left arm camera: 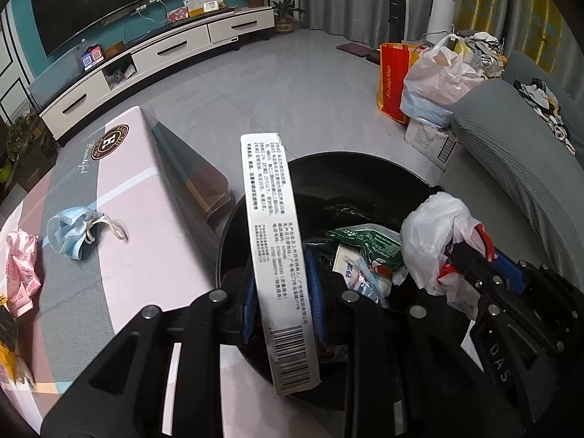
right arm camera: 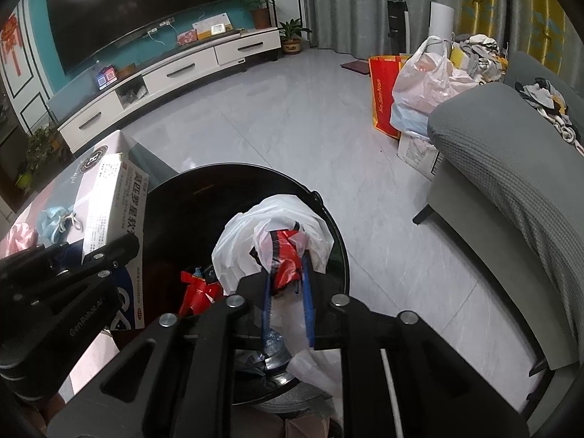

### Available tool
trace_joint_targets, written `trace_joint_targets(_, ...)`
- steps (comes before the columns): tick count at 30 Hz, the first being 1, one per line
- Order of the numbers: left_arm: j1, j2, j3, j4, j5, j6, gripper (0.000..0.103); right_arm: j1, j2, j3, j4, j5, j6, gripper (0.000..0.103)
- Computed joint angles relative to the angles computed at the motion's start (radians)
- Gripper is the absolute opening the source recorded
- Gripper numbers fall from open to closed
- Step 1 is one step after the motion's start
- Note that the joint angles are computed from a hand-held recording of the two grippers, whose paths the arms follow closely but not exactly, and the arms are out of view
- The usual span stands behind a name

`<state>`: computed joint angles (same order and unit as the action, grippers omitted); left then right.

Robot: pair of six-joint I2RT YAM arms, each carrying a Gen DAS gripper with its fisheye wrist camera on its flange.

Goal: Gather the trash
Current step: 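Open both grippers to drop the box and bag into the bin, then grasp the pink wrapper with the left gripper while the right grasps the yellow snack bag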

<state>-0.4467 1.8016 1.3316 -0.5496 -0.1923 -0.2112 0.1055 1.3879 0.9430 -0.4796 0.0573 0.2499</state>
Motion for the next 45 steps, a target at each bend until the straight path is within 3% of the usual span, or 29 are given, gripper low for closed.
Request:
trace_joint_targets(4,0.008,-0.009,-0.009,0.010,0.006,-0.001,0.029,-0.014,0.003,-0.001,0.004,-0.013,0.012,0.033)
trace_joint_targets(6,0.008,-0.013,-0.011,0.014,0.004,-0.006,0.041,-0.019,-0.011,-0.010,0.012,-0.014,0.023,0.045)
trace_joint_targets(16,0.016,-0.062,-0.049,0.028,0.005,-0.009,0.043,-0.016,-0.039,-0.016,0.014,-0.034,0.031,0.046)
trace_joint_targets(23,0.033,-0.149,-0.114,0.037,0.005,-0.021,0.054,0.001,-0.054,-0.011,0.002,-0.021,0.025,0.046)
trace_joint_targets(25,0.037,-0.187,-0.143,0.041,-0.006,-0.033,0.060,0.006,-0.062,-0.010,-0.003,-0.016,0.023,0.047)
trace_joint_targets(30,0.055,-0.367,-0.291,0.087,-0.003,-0.039,0.088,0.027,-0.109,-0.023,-0.007,-0.001,0.044,0.062)
trace_joint_targets(32,0.075,-0.426,-0.342,0.084,0.009,-0.028,0.091,0.060,-0.125,-0.029,-0.006,0.026,0.052,0.068)
trace_joint_targets(40,0.320,-0.709,-0.518,0.012,0.094,0.054,0.091,0.271,-0.158,-0.010,-0.002,0.122,0.100,0.071)
trace_joint_targets(45,0.573,-0.876,-0.586,-0.019,0.171,0.192,0.091,0.399,-0.101,0.033,0.033,0.072,0.142,0.071)
